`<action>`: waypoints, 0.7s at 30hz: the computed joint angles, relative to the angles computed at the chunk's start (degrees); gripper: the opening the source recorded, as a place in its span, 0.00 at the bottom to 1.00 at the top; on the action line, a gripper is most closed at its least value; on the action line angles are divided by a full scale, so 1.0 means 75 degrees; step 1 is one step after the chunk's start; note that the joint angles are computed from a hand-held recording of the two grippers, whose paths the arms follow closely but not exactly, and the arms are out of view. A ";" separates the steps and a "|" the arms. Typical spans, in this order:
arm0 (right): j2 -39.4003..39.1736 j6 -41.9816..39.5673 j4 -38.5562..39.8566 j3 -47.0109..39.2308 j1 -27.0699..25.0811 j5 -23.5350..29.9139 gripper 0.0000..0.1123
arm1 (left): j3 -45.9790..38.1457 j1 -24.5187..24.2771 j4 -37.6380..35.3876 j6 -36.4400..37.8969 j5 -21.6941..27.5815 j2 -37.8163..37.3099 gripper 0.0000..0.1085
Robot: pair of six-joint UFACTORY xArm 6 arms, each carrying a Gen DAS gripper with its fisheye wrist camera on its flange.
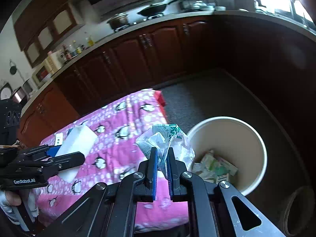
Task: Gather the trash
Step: 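Carry the foam block with the left tool while the right tool carries the wrapper to the bucket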
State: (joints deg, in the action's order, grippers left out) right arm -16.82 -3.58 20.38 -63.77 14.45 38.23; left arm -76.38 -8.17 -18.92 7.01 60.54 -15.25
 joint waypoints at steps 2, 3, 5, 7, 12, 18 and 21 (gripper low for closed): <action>-0.0058 0.0038 -0.0008 0.0085 -0.0176 0.0034 0.07 | -0.0118 -0.0137 -0.0034 0.0022 -0.0029 0.0141 0.55; -0.0062 0.0052 -0.0002 0.0102 -0.0237 0.0047 0.07 | -0.0181 -0.0208 -0.0042 0.0020 -0.0038 0.0224 0.55; -0.0100 0.0070 -0.0015 0.0169 -0.0372 0.0082 0.07 | -0.0287 -0.0310 -0.0092 0.0026 -0.0051 0.0365 0.55; -0.0090 0.0102 -0.0071 0.0201 -0.0458 0.0095 0.07 | -0.0412 -0.0417 -0.0116 0.0022 -0.0063 0.0525 0.55; -0.0067 0.0182 -0.0117 0.0268 -0.0671 0.0155 0.07 | -0.0732 -0.0656 -0.0106 -0.0016 -0.0109 0.0928 0.55; -0.0002 0.0222 -0.0191 0.0310 -0.0902 0.0233 0.07 | -0.1055 -0.0857 -0.0053 -0.0037 -0.0172 0.1361 0.55; 0.0046 0.0245 -0.0204 0.0308 -0.1003 0.0285 0.07 | -0.1167 -0.0914 -0.0072 -0.0035 -0.0202 0.1517 0.55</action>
